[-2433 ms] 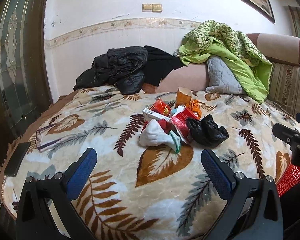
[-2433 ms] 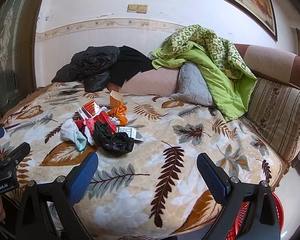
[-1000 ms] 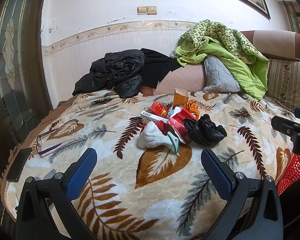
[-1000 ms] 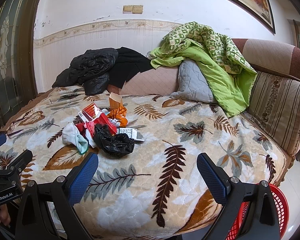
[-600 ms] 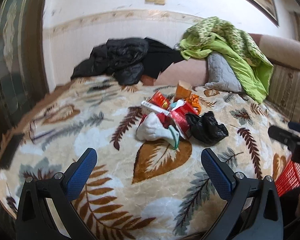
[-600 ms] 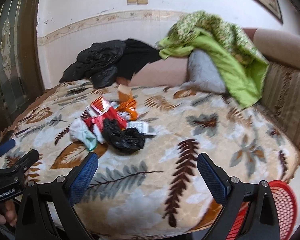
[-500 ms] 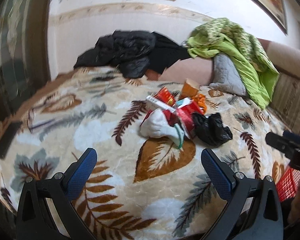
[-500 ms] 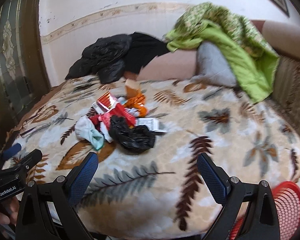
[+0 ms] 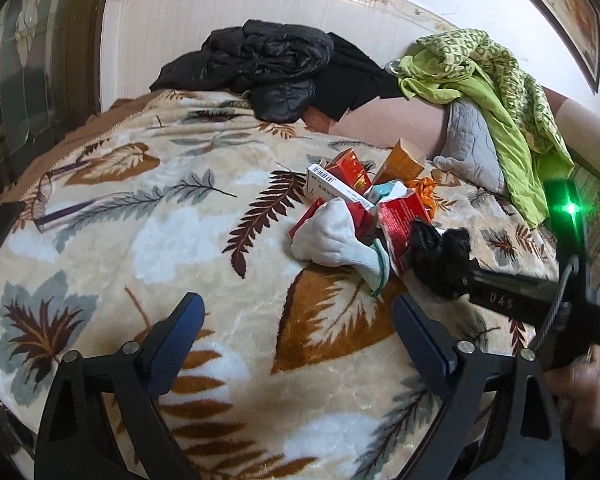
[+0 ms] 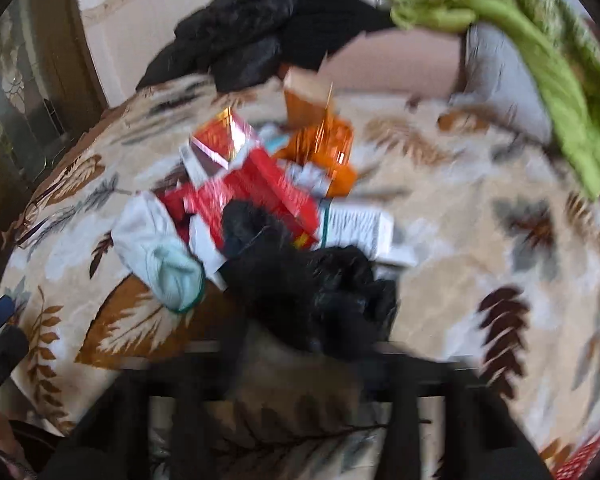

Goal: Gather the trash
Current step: 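Grasp the black plastic bag with the right tool while the left tool grasps the white sock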

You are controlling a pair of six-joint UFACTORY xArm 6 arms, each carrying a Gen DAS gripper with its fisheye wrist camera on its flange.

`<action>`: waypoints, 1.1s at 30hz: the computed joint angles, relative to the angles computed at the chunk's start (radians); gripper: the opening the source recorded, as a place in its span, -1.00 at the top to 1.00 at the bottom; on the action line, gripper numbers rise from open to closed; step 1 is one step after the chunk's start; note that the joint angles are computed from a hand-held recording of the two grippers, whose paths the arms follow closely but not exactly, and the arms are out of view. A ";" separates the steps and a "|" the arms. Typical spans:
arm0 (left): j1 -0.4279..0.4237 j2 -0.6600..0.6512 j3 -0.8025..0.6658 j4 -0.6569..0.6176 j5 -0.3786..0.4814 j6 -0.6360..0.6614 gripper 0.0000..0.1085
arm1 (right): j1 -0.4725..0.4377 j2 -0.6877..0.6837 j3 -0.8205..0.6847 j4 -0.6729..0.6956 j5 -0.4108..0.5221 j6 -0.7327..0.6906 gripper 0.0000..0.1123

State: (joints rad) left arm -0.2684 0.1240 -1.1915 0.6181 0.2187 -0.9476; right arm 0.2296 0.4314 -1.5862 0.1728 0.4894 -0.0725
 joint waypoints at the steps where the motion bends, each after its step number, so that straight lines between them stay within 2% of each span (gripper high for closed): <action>1: 0.000 0.014 -0.014 -0.038 0.003 0.030 -0.61 | -0.002 -0.004 0.005 0.032 -0.004 -0.016 0.62; 3: -0.001 0.053 -0.051 -0.184 0.004 0.148 -0.51 | -0.005 -0.035 0.046 0.077 -0.052 -0.037 0.67; 7: -0.011 0.138 -0.154 -0.426 0.025 0.322 -0.42 | -0.007 -0.096 0.122 0.136 -0.119 -0.065 0.73; 9: -0.018 0.187 -0.221 -0.499 0.048 0.373 -0.40 | -0.009 -0.125 0.156 0.162 -0.155 -0.080 0.73; 12: -0.028 0.290 -0.363 -0.585 0.114 0.427 -0.39 | -0.013 -0.154 0.190 0.202 -0.203 -0.106 0.74; 16: -0.030 0.407 -0.524 -0.566 0.203 0.391 -0.38 | -0.018 -0.171 0.204 0.261 -0.223 -0.141 0.74; 17: -0.029 0.433 -0.558 -0.571 0.224 0.394 -0.28 | -0.019 -0.171 0.203 0.281 -0.221 -0.155 0.74; 18: -0.028 0.460 -0.592 -0.591 0.242 0.409 -0.05 | -0.020 -0.171 0.201 0.288 -0.221 -0.161 0.74; 20: -0.024 0.487 -0.624 -0.592 0.267 0.405 0.22 | -0.021 -0.173 0.203 0.290 -0.226 -0.170 0.74; 26: -0.020 0.439 -0.541 -0.665 0.185 0.487 0.58 | -0.021 -0.183 0.216 0.333 -0.239 -0.200 0.74; 33: -0.035 0.276 -0.307 -0.524 -0.017 0.479 0.59 | -0.011 -0.192 0.223 0.385 -0.251 -0.247 0.74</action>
State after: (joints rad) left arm -0.3035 0.3999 -1.4986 0.0941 0.2014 -0.4684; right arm 0.2190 0.2390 -1.3635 0.5580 0.2388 -0.3191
